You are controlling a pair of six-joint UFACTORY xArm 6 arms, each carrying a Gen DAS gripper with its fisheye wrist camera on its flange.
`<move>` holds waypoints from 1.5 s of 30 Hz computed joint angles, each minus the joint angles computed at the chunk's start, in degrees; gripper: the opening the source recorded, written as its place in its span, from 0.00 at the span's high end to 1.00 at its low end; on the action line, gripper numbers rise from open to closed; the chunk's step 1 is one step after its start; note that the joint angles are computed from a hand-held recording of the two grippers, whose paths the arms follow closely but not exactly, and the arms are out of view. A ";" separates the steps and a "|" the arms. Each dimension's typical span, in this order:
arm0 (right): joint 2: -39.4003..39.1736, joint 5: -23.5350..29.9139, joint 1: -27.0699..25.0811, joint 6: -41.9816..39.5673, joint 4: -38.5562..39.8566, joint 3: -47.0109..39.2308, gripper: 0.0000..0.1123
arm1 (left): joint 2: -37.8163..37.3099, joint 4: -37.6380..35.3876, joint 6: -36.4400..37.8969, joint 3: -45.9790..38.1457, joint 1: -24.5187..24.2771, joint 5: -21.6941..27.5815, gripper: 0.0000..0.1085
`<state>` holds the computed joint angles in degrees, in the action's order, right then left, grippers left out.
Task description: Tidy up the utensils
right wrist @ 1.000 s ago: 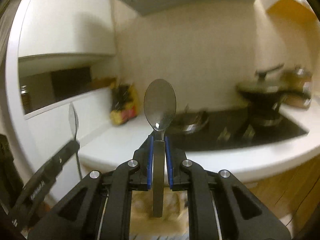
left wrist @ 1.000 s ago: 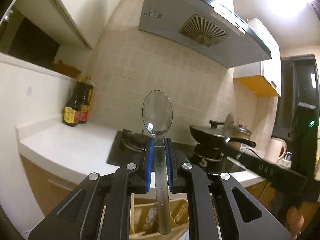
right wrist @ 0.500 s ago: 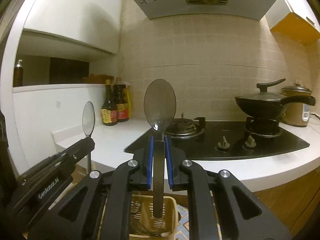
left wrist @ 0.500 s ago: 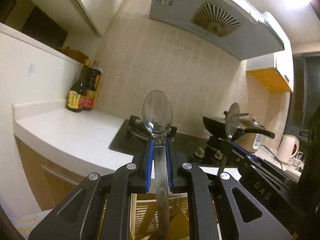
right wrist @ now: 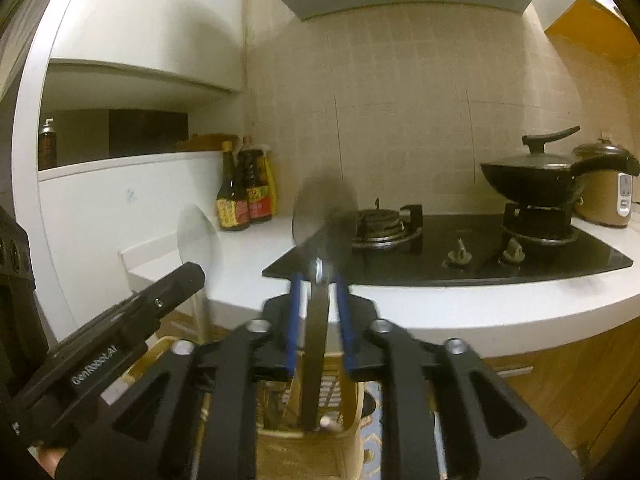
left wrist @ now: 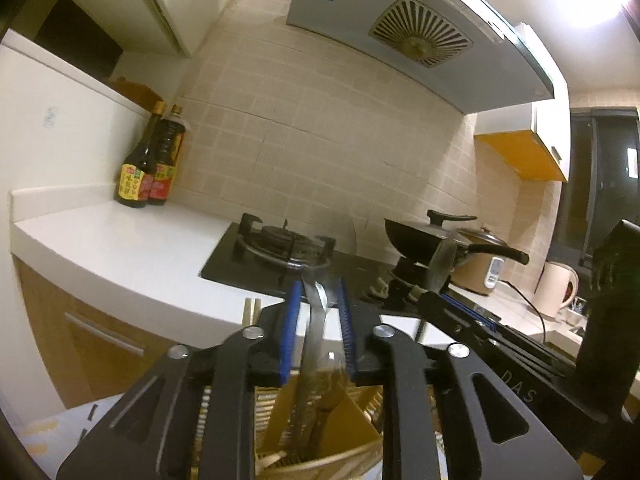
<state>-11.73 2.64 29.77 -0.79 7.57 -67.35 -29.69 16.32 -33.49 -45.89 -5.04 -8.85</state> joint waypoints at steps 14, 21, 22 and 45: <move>-16.03 6.65 -0.80 12.89 -12.18 12.42 0.56 | -18.33 -28.26 28.12 7.30 -5.50 14.58 0.49; -24.02 8.85 -0.04 20.34 -19.93 19.86 0.56 | -27.32 -23.20 24.16 13.33 -4.99 20.45 0.40; -24.85 9.47 0.18 21.79 -21.28 20.74 0.56 | -28.30 -19.66 21.85 14.17 -4.92 20.89 0.38; -23.77 7.45 -0.46 49.71 -53.88 28.19 0.28 | -29.95 36.35 -25.58 20.34 0.02 23.59 0.20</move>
